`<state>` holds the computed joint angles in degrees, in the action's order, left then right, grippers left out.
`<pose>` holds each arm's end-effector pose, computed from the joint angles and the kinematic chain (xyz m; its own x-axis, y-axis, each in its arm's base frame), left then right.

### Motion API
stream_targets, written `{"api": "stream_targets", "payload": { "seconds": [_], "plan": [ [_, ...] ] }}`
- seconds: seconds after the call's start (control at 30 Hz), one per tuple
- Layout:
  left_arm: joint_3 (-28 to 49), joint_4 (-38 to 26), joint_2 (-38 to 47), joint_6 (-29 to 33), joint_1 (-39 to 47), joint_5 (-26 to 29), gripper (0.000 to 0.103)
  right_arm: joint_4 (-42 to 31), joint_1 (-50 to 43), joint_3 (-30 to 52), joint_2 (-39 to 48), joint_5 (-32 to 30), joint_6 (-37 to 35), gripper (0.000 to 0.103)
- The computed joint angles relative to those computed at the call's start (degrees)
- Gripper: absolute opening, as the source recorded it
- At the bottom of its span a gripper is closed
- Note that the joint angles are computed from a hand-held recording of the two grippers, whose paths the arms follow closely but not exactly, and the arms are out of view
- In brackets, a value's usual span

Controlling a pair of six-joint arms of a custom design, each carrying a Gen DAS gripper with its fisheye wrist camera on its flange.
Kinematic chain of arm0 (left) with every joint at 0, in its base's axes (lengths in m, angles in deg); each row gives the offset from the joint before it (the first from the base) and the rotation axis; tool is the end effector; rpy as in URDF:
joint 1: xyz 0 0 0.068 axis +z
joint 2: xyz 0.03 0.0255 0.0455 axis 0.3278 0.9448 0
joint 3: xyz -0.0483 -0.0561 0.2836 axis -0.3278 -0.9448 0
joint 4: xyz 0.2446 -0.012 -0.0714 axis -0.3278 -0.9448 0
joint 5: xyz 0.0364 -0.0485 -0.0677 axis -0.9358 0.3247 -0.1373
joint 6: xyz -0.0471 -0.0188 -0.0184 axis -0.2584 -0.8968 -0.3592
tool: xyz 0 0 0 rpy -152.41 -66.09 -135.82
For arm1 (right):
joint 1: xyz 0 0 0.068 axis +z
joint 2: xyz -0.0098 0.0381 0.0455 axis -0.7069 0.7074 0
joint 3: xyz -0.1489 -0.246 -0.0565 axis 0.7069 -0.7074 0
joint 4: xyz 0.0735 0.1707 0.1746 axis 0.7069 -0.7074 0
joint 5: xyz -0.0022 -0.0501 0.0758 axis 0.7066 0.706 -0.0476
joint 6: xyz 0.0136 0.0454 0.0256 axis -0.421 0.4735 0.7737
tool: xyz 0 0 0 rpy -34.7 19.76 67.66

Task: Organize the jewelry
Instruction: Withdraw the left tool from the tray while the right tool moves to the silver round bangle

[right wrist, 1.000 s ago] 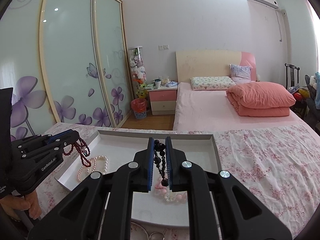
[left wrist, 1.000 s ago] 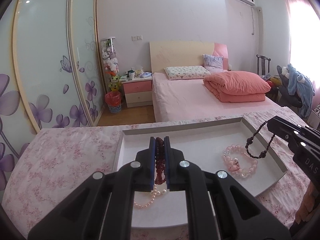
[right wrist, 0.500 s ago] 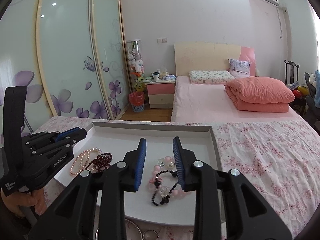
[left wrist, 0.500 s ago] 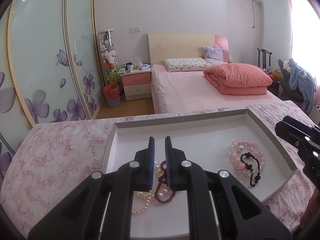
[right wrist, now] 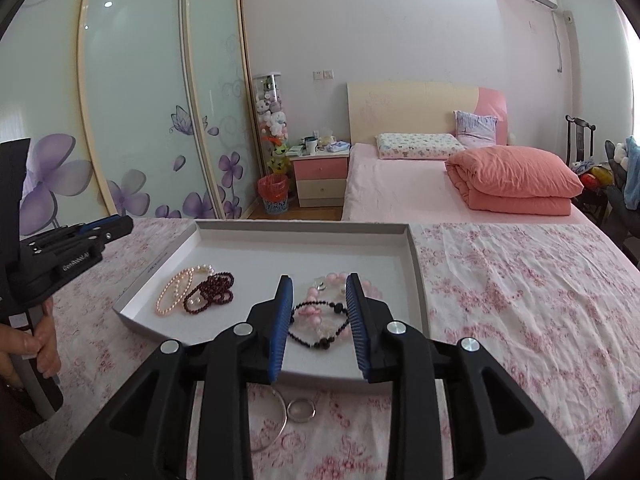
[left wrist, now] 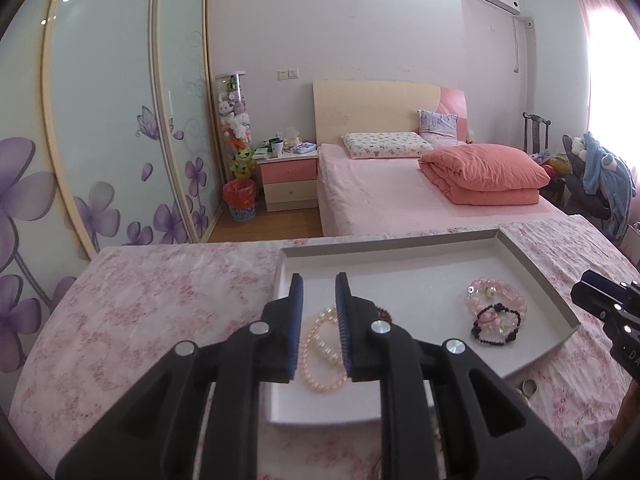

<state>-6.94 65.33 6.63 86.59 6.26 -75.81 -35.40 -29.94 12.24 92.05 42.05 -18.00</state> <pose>0.3244 -0.0696 0.2186 -0.4930 0.1079 -0.8633 0.1153 0.9916 0.0581 0.2638 0.0691 0.2043 -0.4832 0.0487 -0.8742 -0.1358 0.9822 0.1298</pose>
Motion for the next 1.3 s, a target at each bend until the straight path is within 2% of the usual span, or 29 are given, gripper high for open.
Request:
{"api": "stream_targets", "payload": {
  "seconds": [0.23,0.43,0.9,0.97,1.03,1.13,1.3],
  "plan": [
    [-8.5,-1.1,-7.6,-0.4,4.1,4.0,0.025,-3.6,0.8,-3.4,-3.1,-0.4,1.6,0.029],
    [-13.0,-1.7,-10.2,-0.9,5.2,6.0,0.031,-5.8,0.7,-5.2,-3.4,-2.2,3.2,0.029],
    [-15.4,-0.9,-9.2,-0.7,3.9,6.2,0.045,-11.3,4.3,-4.1,-0.1,-5.1,3.3,0.029],
    [-15.3,-0.8,-8.9,-1.0,4.2,6.1,0.045,-12.4,5.2,-3.5,0.7,-5.6,3.0,0.034],
    [-15.2,-0.8,-8.6,-1.3,4.5,6.1,0.045,-13.3,6.2,-3.1,1.3,-5.2,2.9,0.049],
    [-14.8,-1.0,-8.5,-1.7,5.1,6.1,0.046,-14.3,7.7,-2.4,2.7,-5.2,2.3,0.05],
    [-13.7,-1.3,-8.3,-2.6,7.3,6.7,0.049,-15.3,9.9,0.0,5.7,-2.8,1.8,0.063]
  ]
}}
